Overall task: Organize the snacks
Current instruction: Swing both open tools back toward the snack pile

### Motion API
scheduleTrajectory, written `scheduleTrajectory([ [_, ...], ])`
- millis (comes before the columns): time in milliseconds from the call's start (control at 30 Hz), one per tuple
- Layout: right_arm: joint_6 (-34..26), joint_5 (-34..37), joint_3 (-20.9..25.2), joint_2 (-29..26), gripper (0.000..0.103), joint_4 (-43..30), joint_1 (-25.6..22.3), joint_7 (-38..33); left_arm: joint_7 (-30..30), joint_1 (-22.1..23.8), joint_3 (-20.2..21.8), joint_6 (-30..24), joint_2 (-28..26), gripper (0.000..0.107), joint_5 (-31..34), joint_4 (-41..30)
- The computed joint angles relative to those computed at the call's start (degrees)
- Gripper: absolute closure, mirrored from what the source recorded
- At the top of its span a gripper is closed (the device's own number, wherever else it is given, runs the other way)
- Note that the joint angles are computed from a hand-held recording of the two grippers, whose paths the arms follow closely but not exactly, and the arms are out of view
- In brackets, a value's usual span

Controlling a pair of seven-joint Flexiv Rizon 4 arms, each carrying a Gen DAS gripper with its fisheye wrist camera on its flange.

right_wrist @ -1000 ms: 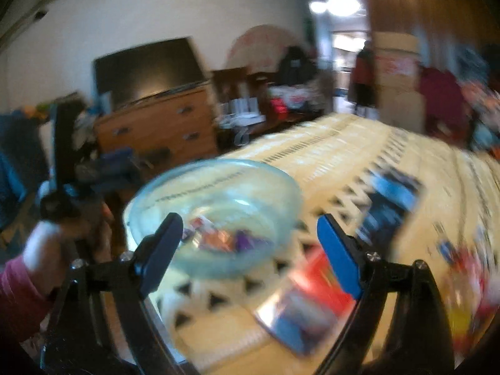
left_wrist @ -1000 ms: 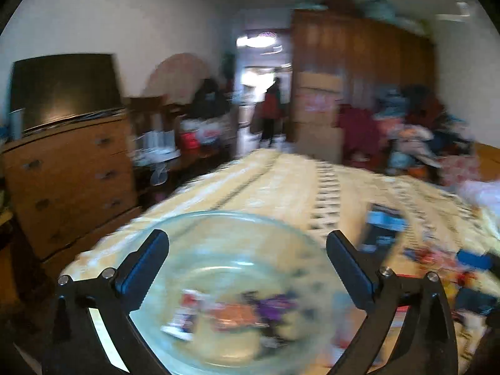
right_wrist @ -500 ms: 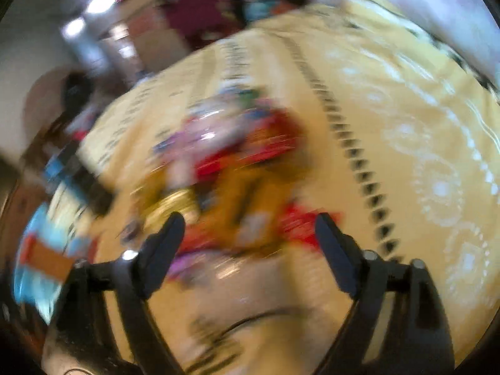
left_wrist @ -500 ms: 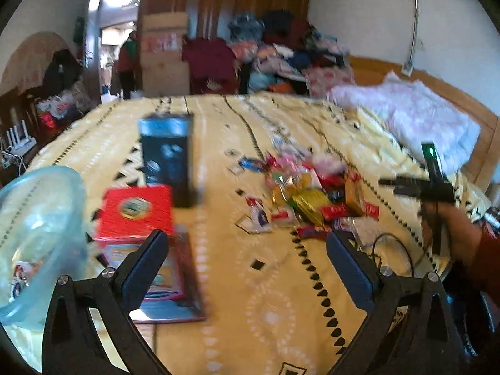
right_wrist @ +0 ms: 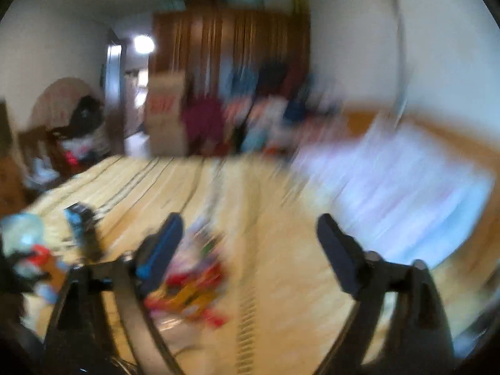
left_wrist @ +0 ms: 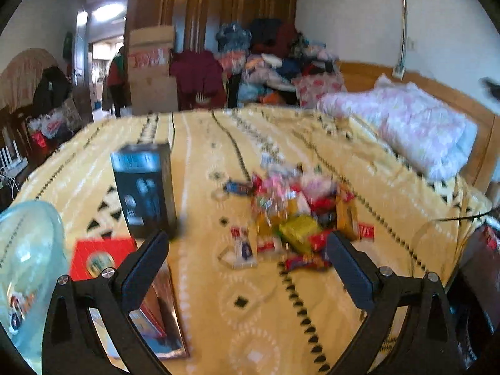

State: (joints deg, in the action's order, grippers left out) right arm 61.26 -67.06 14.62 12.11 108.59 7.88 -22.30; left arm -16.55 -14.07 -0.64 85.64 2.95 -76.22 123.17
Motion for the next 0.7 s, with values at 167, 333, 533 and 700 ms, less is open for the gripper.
scheduleTrajectory([
  [167, -18.6, -14.9, 8.5, 11.3, 0.000, -1.9, -3.3, -7.9, 5.6, -0.3, -0.5, 1.0, -0.2, 0.006, -8.5, -4.4],
  [333, -16.5, 0.3, 8.0, 13.9, 0.000, -5.8, 0.5, -7.4, 7.0, 0.6, -0.9, -1.4, -0.7, 0.006, -9.5, -9.9],
  [533, -17.2, 0.6, 13.5, 5.3, 0.000, -14.9, 2.3, -16.5, -0.2, 2.6, 0.5, -11.9, 1.8, 0.005, -5.6, -19.1],
  [700, -11.5, -10.3, 12.4, -0.3, 0.000, -18.3, 4.4, -1.6, -13.8, 6.0, 2.9, -23.3, 2.8, 0.005, -2.8, -30.3],
])
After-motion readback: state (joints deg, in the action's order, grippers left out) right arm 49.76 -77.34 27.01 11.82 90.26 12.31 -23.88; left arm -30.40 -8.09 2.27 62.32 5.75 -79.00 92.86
